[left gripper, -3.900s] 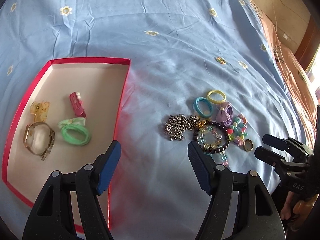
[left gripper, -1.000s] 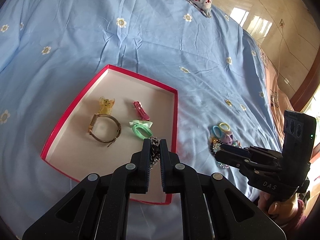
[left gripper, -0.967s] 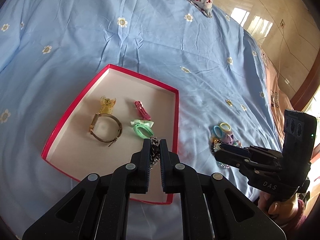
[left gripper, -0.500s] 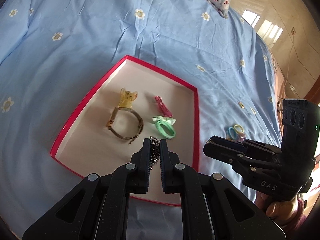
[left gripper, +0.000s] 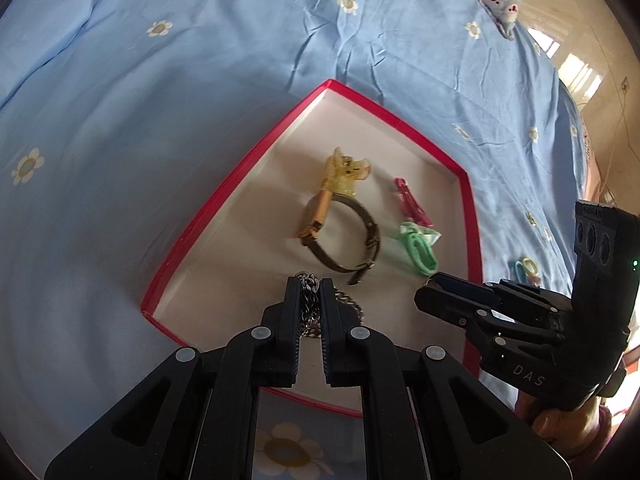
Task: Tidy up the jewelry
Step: 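Carry the chain necklace and gold ring over the box lid and lower them, then open both grippers to drop the necklace and ring into the lid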
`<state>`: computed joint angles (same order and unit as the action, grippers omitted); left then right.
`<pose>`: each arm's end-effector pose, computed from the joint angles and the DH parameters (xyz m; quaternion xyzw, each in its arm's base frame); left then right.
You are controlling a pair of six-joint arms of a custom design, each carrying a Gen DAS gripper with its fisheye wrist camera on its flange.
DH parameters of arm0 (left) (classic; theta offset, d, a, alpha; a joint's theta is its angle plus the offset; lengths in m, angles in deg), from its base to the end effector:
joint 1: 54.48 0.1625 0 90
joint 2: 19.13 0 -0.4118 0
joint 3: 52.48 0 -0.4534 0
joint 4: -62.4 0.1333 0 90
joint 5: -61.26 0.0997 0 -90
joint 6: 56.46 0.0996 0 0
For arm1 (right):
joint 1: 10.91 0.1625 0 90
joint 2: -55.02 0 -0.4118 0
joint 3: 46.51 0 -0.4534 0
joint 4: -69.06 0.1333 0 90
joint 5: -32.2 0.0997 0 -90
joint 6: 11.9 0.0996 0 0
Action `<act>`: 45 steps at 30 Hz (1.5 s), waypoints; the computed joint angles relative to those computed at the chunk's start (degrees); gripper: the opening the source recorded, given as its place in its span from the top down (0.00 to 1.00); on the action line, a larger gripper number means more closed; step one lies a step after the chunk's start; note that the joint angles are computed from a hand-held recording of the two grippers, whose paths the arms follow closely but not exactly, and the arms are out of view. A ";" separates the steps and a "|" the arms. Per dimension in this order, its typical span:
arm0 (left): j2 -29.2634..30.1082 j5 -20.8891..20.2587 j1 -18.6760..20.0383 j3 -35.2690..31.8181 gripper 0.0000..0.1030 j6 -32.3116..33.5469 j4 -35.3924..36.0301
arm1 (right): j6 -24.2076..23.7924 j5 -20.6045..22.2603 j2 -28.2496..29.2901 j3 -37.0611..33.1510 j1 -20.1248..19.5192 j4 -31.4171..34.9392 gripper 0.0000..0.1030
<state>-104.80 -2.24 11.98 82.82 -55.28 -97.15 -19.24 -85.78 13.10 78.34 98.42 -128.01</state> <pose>-0.0163 -0.4825 0.1779 0.1665 0.9450 -0.2089 0.1888 0.2436 -0.4329 -0.0518 0.1697 -0.9350 0.2265 0.2139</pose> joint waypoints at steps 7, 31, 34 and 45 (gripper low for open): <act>1.32 3.32 -0.66 -0.14 0.93 0.88 -0.18 | -1.84 -2.12 1.78 -1.66 0.23 1.01 0.77; 0.29 7.35 -3.25 0.85 0.91 -0.16 0.18 | -1.26 -2.07 1.40 -1.96 0.44 2.70 0.74; -1.49 7.37 -4.35 1.86 0.87 -0.55 -0.04 | 0.01 -0.79 0.08 -0.74 0.18 2.05 0.73; -6.90 7.82 -8.30 5.26 0.62 -4.36 1.21 | 2.63 1.03 -7.67 8.05 2.05 -5.86 0.55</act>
<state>-111.70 5.58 3.68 88.08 -59.64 -95.94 -16.61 -84.75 5.43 86.40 100.47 -133.87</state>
